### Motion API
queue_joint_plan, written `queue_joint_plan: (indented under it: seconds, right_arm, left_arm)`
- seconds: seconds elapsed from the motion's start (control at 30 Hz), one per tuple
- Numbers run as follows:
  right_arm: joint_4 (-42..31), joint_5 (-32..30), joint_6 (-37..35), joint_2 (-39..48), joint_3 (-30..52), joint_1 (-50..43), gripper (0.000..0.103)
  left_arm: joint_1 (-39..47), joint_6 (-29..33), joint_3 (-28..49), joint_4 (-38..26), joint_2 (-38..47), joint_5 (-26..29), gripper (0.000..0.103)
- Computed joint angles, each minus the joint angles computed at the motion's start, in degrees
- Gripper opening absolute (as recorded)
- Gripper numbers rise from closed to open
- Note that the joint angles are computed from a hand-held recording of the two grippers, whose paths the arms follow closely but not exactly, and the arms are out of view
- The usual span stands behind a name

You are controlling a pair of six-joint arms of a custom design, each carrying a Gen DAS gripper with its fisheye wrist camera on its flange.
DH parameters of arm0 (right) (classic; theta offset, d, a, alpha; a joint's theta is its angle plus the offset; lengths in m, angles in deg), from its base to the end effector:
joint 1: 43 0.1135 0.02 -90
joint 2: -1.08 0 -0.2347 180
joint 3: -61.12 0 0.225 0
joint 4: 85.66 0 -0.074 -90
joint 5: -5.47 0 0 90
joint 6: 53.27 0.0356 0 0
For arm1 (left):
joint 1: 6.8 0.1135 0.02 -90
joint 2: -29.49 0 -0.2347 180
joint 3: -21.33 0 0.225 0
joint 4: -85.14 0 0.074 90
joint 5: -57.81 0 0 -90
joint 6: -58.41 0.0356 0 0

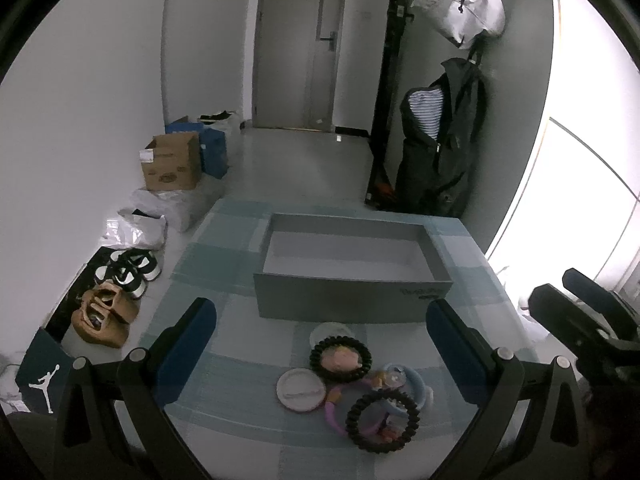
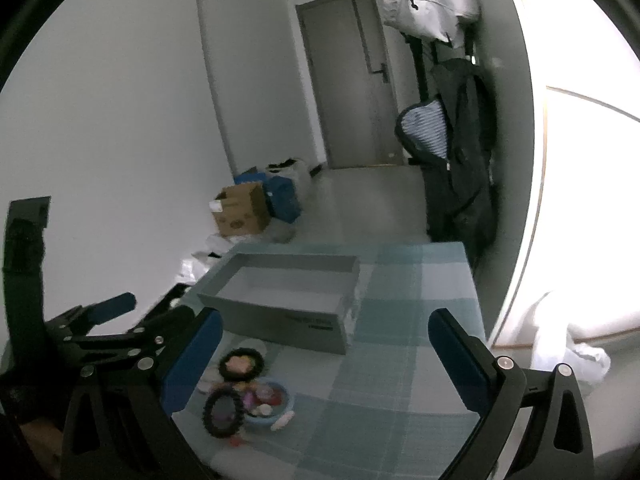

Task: Organize jewelry
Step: 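Reach down and grasp the black beaded bracelet with the left tool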

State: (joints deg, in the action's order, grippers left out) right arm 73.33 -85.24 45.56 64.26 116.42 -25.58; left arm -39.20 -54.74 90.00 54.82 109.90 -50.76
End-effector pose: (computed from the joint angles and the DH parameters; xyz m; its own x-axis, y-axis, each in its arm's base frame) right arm 0.2221 0.0702 0.2392 -0.5030 0.0030 -0.8643 -0.2353 0.9617 0.1403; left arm 0.2435 -0.1411 0.2270 -0.6413 -0.0344 -0.7665 0.0611 0.9935 -0.0957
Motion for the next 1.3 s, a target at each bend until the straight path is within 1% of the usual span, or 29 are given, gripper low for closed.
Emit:
queue_joint_plan:
  seconds: [0.07,0.13,0.17,0.23,0.3,0.37,0.4,0.5,0.57,0.67,0.7,0.83,0.9,1.03,1.1,1.13,1.2,1.3]
  right_arm:
    - [-0.5,1.4,-0.3,0.6,0.5,0.4,0.103]
    - [-1.4,2.3,-0.3,1.4,1.2,0.3,0.103]
    - [-1.6,2.1,-0.2,1.8,1.5,-0.2,0.103]
    - [-2.2,1.6,0.3,2.4,2.1,-1.2,0.103]
    - [-2.5,0.4,1.1,2.5,2.4,-2.6,0.103]
    - [-3.0,-0.2,1.8,3.0,3.0,-3.7,0.103]
    - [-3.2,-0.1,2.0,3.3,3.3,-4.0,0.103]
    - [-4.1,-0.6,2.7,4.1,4.1,-5.0,0.103]
    - [-4.7,-0.9,2.9,4.6,4.6,-5.5,0.103]
    - [-5.3,-1.7,2.7,5.3,5.3,-6.4,0.103]
    - [-5.5,-2.0,2.6,5.6,5.5,-6.6,0.103]
    - [-6.4,-3.3,2.2,7.1,6.5,-7.5,0.103]
    - [-6.4,-3.9,2.2,7.7,6.7,-7.9,0.103]
    - [-6.9,-5.2,2.7,8.4,7.3,-8.5,0.103]
    - [-6.8,-5.5,2.7,8.4,7.3,-8.7,0.103]
    - [-6.7,-5.5,2.7,8.3,7.1,-8.6,0.103]
    - [-6.6,-5.2,2.5,8.0,6.8,-8.4,0.103]
    - [-6.6,-4.7,2.0,7.7,6.5,-8.2,0.103]
  left_arm:
    - [0.2,0.3,1.0,-2.7,0.2,1.5,0.102]
    - [0.7,0.5,1.0,-4.1,0.0,4.0,0.102]
    - [1.1,0.4,0.9,-4.9,-0.1,5.5,0.102]
    - [1.0,0.7,-0.9,-3.8,-0.4,6.6,0.102]
    - [0.9,0.7,-0.5,-6.0,0.5,8.4,0.102]
    - [0.3,1.0,-0.1,-7.4,1.7,9.0,0.102]
    - [0.3,1.4,1.2,-9.6,2.4,9.3,0.102]
    - [-0.1,2.4,2.8,-11.5,4.9,10.2,0.102]
    - [-0.2,2.3,3.5,-12.3,6.1,10.9,0.102]
    - [-0.6,1.4,1.7,-9.6,5.9,11.8,0.102]
    - [-0.5,1.6,2.1,-10.1,6.0,12.0,0.102]
    - [-1.7,1.2,0.1,-7.8,5.2,10.6,0.102]
    - [-2.5,1.3,0.0,-8.0,4.9,9.6,0.101]
    - [-5.0,3.3,1.5,-8.6,7.8,3.8,0.100]
    - [-5.0,4.8,2.5,-9.2,9.4,3.0,0.084]
    - [-4.9,5.1,3.1,-9.7,10.1,2.9,0.074]
    - [-4.7,5.7,3.7,-10.5,11.0,3.1,0.073]
    - [-4.3,5.6,3.3,-10.4,9.9,4.1,0.063]
